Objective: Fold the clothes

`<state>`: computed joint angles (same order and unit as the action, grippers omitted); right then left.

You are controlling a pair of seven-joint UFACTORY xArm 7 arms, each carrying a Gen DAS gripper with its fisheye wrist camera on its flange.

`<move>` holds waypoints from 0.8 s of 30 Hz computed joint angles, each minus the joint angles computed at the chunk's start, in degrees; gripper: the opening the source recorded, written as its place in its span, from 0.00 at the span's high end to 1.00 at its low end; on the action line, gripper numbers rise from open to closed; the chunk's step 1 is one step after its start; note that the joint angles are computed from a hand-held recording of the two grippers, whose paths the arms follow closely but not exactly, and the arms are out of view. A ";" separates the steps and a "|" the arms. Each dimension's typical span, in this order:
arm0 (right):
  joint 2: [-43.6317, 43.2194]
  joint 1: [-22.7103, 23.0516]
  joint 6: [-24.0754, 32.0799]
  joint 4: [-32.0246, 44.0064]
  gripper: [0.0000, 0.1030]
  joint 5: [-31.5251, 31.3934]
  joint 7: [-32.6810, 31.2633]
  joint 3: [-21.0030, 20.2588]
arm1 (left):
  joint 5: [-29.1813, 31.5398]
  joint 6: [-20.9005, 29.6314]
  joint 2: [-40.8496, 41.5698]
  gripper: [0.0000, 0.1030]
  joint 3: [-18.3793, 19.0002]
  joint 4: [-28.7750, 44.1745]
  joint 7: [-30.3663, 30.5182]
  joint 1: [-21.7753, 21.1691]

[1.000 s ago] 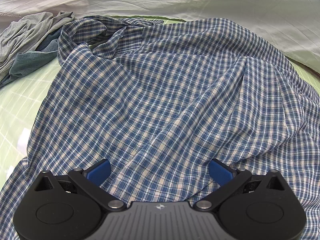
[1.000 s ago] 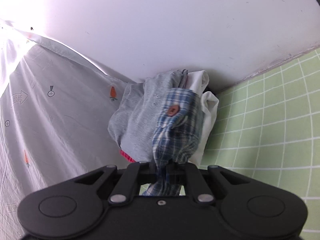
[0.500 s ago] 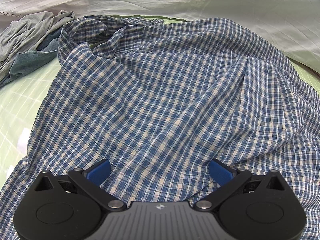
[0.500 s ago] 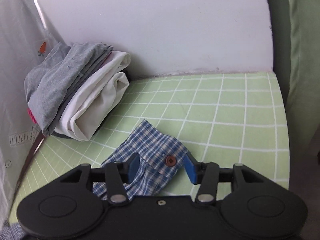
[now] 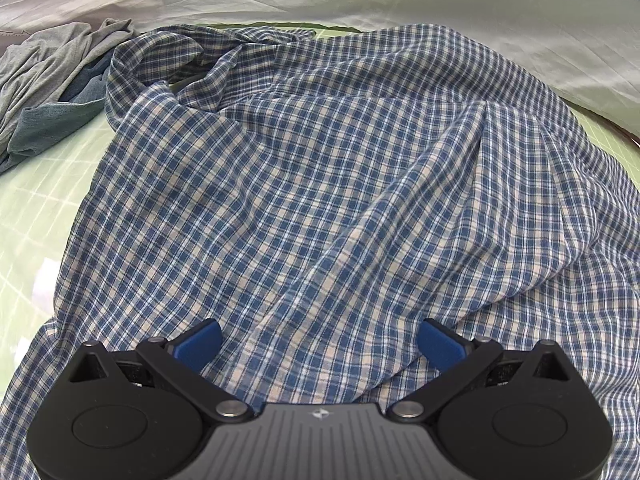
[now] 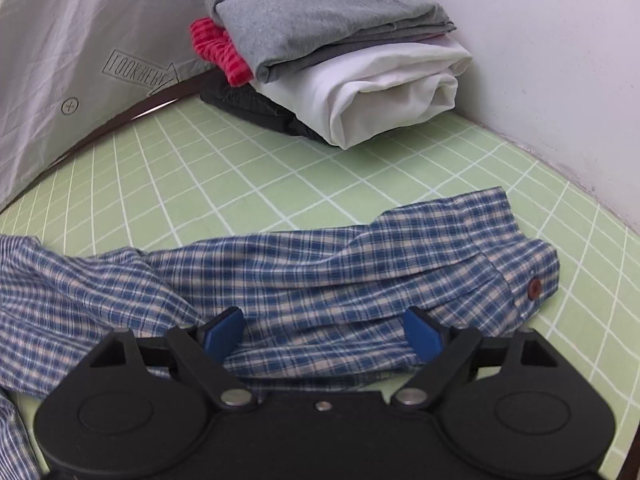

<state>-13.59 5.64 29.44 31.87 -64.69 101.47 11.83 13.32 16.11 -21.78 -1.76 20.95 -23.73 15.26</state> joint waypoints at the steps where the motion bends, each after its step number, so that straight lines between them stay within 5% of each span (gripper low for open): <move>1: -0.78 0.67 0.90 -0.15 0.12 1.18 -2.20 0.19 | -0.91 -0.35 -2.04 0.00 1.18 -1.52 0.57 -0.40; 4: -3.26 2.12 3.33 -0.42 0.02 3.91 -7.35 1.38 | -3.30 0.03 -10.19 0.00 4.04 -6.56 2.76 0.23; 11: -3.82 6.27 8.02 5.46 0.00 7.82 -11.64 7.65 | -4.34 3.42 -22.01 0.00 10.01 -10.14 15.95 7.03; 18: 13.82 13.74 10.57 21.56 0.00 4.90 -5.22 10.51 | -9.87 1.85 -17.93 0.00 18.53 -3.44 29.48 7.05; 24: 26.99 21.84 14.42 33.57 0.00 3.63 0.63 8.66 | -17.70 -2.36 -8.96 0.00 26.81 4.03 40.85 0.38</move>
